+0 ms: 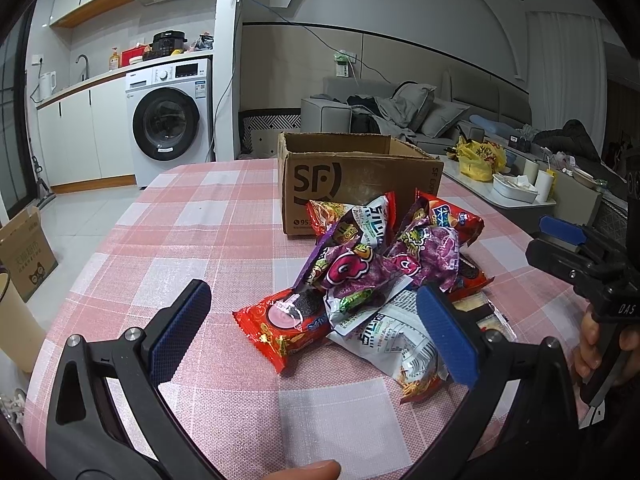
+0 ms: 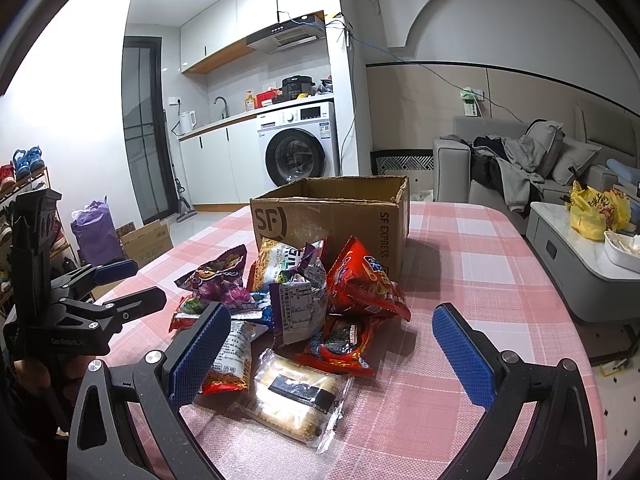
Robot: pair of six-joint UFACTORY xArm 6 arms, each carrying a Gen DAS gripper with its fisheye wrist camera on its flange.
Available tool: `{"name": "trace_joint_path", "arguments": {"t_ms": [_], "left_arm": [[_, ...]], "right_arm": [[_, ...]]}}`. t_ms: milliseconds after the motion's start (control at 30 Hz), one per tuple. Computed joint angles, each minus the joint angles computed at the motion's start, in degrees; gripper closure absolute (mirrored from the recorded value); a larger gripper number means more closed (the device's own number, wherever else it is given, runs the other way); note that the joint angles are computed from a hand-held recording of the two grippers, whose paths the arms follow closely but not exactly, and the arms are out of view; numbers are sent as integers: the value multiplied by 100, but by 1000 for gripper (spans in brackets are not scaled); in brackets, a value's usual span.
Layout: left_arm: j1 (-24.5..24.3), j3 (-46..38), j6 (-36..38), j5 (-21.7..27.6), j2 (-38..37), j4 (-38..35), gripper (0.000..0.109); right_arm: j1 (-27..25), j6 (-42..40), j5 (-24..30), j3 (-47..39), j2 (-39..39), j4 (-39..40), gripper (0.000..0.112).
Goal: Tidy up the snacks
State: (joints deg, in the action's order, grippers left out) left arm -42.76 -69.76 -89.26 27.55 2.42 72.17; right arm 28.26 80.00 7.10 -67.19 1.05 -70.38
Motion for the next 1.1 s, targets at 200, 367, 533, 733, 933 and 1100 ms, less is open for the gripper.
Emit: {"name": "trace_joint_path", "arguments": {"t_ms": [200, 367, 533, 733, 933, 1100], "left_arm": [[-20, 1, 55, -4, 18, 17, 6], [-54, -57, 188, 50, 77, -60, 6], [-109, -165, 349, 124, 164, -140, 6], [-110, -289, 821, 76, 289, -514, 6], [-169, -394, 1689, 71, 398, -1299, 6], [-183, -410, 2313, -156, 469, -1914, 6]], "right_arm": [[45, -224, 47, -42, 66, 187, 10], [47, -947, 17, -2, 115, 978, 10], [105, -1409, 177, -25, 158, 1486, 10], [131, -2115, 233, -43, 240, 2297, 10], [297, -3577, 1008, -233, 310, 4042, 10], [426, -4158, 1627, -403, 466, 4611, 10]]}}
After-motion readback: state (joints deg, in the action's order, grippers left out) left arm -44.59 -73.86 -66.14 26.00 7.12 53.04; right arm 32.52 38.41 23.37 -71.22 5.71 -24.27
